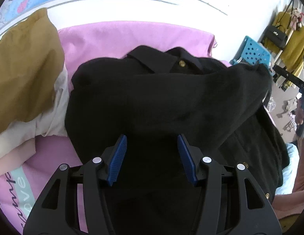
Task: Fold large clothes
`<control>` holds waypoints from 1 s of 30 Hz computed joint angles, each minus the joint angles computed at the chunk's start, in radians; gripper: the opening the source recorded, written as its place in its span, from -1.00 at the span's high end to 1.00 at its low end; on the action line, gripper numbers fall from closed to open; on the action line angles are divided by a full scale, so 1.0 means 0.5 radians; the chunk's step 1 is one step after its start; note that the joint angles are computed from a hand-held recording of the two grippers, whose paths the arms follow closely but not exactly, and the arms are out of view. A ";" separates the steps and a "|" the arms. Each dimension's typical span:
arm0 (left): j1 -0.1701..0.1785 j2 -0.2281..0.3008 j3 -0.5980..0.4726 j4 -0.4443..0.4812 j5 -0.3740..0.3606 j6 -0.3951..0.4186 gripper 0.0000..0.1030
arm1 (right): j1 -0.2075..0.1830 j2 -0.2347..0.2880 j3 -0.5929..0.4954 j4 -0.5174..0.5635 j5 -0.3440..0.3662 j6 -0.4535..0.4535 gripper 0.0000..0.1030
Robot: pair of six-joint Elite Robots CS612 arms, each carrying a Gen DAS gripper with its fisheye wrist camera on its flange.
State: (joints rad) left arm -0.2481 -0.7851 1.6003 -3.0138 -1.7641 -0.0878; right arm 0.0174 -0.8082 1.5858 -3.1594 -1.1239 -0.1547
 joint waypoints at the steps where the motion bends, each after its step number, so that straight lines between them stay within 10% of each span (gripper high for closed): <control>1: -0.001 0.001 0.000 0.013 0.001 0.003 -0.03 | -0.011 0.003 -0.008 0.096 0.043 0.001 -0.10; 13: -0.034 -0.028 0.015 -0.016 0.009 0.114 -0.09 | -0.065 0.176 -0.147 0.196 0.350 0.472 -0.41; 17: -0.058 -0.010 -0.016 -0.014 0.032 0.115 -0.10 | -0.007 0.204 -0.250 0.353 0.092 0.296 0.94; 22: -0.070 0.004 -0.029 -0.010 0.016 0.130 -0.11 | 0.006 0.189 -0.164 0.007 -0.138 0.258 0.94; 25: -0.083 0.019 -0.045 0.035 0.060 0.141 -0.18 | 0.010 0.205 -0.197 0.201 -0.125 0.196 0.90; 30: -0.083 0.021 -0.036 0.030 0.060 0.134 -0.19 | -0.028 0.175 -0.111 0.109 -0.041 0.376 0.33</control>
